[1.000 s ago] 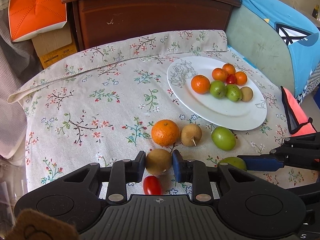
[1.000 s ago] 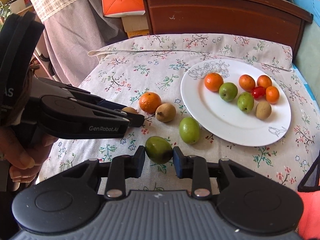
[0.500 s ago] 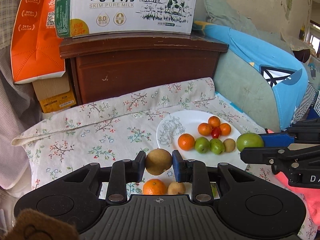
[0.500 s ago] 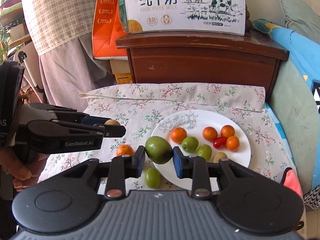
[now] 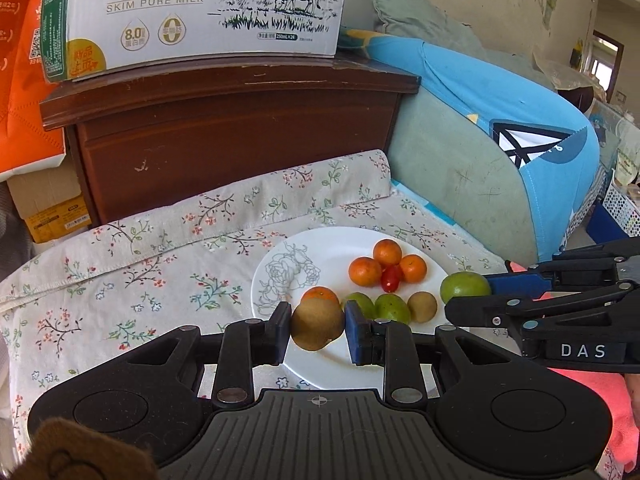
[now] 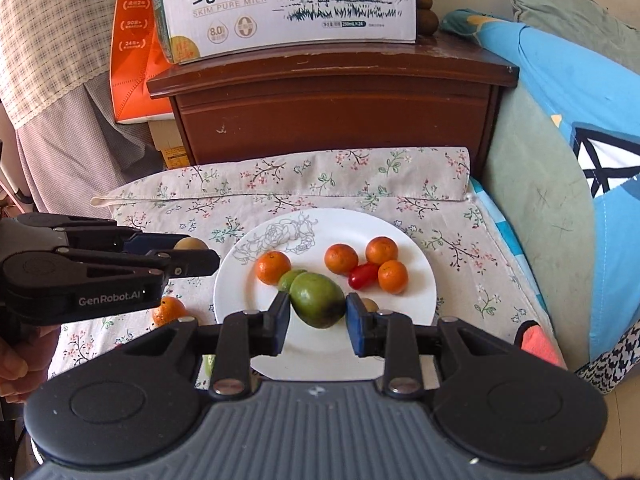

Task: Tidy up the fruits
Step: 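Carry the jujube and brown fruit onto the plate and open both tools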

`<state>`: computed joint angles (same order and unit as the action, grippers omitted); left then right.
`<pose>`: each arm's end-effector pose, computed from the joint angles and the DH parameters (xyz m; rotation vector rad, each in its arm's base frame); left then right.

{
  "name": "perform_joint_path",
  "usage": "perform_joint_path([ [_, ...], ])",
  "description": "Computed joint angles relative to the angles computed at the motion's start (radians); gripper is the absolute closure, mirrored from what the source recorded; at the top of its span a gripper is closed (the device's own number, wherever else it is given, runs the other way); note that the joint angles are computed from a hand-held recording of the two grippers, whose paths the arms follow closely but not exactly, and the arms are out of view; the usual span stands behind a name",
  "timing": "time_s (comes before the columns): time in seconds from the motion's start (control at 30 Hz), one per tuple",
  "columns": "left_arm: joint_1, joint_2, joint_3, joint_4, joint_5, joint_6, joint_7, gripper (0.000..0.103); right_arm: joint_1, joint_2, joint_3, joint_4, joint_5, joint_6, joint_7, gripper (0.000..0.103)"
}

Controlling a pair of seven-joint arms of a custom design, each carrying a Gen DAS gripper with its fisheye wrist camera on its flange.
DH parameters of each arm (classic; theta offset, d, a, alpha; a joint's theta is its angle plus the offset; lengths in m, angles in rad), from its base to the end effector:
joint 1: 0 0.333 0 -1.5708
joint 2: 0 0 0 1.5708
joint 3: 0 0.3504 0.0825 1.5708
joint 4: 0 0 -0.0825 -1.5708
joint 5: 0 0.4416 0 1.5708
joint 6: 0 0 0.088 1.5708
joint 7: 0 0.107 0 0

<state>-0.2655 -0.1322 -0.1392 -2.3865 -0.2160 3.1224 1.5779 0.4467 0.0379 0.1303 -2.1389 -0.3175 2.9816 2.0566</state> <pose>0.5282 -0.2082 0.4724 -1.6012 1.9684 -1.0342 0.5264 0.3677 0.4830 -1.9664 1.3302 -0.4569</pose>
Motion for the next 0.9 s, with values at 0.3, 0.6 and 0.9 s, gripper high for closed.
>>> perform_joint_path([
  [0.3, -0.004, 0.057, -0.011, 0.054, -0.072, -0.057, 0.058, 0.077, 0.005, 0.040, 0.012, 0.029, 0.183, -0.056, -0.111, 0.073],
  [0.6, 0.032, 0.103, -0.047, 0.094, -0.069, -0.079, 0.044, 0.077, 0.016, 0.070, -0.004, 0.056, 0.176, -0.081, -0.068, 0.073],
  [0.9, 0.058, 0.118, -0.063, 0.108, 0.025, -0.090, -0.071, 0.077, 0.004, 0.097, 0.005, 0.074, 0.254, -0.087, -0.080, 0.073],
])
